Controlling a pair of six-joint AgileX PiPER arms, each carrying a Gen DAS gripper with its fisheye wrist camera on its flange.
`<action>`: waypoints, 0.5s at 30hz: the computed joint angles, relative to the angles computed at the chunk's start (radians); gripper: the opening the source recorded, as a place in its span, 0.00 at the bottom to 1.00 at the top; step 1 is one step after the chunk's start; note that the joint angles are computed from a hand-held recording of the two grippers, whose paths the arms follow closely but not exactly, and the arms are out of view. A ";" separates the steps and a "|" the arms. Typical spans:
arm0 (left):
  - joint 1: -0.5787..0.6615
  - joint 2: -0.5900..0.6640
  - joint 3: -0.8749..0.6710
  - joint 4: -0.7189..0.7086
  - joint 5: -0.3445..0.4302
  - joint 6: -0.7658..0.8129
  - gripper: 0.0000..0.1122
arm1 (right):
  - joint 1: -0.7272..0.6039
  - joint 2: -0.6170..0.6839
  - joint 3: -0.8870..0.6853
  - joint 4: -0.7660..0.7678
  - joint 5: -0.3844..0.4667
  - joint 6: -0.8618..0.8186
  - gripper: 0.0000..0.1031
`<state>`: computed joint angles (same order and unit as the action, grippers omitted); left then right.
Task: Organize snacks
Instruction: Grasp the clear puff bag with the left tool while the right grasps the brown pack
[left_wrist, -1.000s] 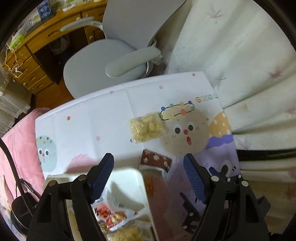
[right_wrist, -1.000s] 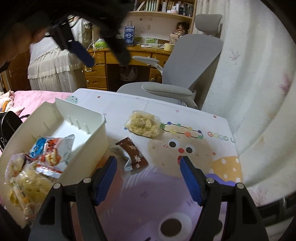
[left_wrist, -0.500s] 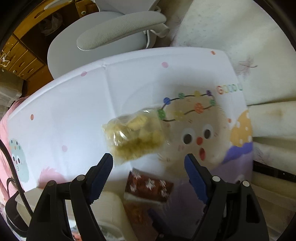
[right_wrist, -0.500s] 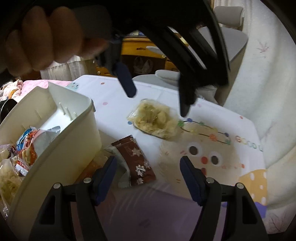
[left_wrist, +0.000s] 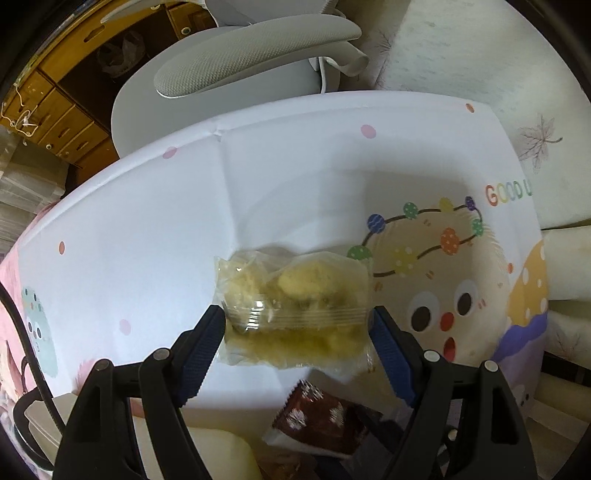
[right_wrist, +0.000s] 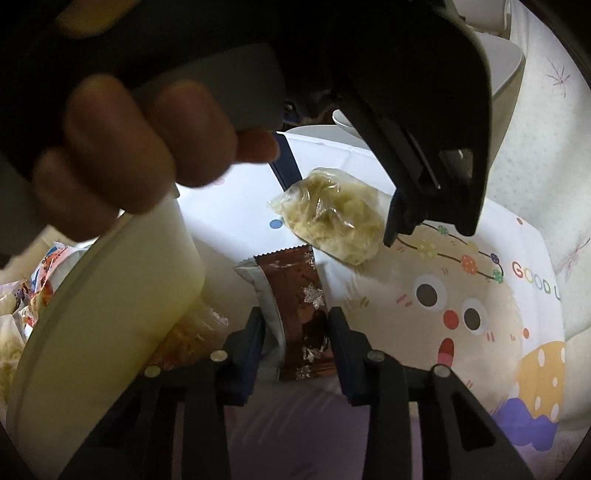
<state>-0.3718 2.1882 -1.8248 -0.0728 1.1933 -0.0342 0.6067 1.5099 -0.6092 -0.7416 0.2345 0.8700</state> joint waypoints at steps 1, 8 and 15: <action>-0.001 0.006 -0.002 0.006 -0.002 -0.003 0.70 | 0.000 -0.003 0.002 0.006 -0.001 -0.008 0.31; 0.006 0.021 -0.008 0.015 -0.008 0.000 0.60 | 0.001 -0.037 -0.001 0.158 0.054 -0.130 0.27; 0.025 0.004 0.004 0.001 -0.011 0.019 0.48 | -0.046 -0.105 0.007 0.478 0.118 -0.328 0.23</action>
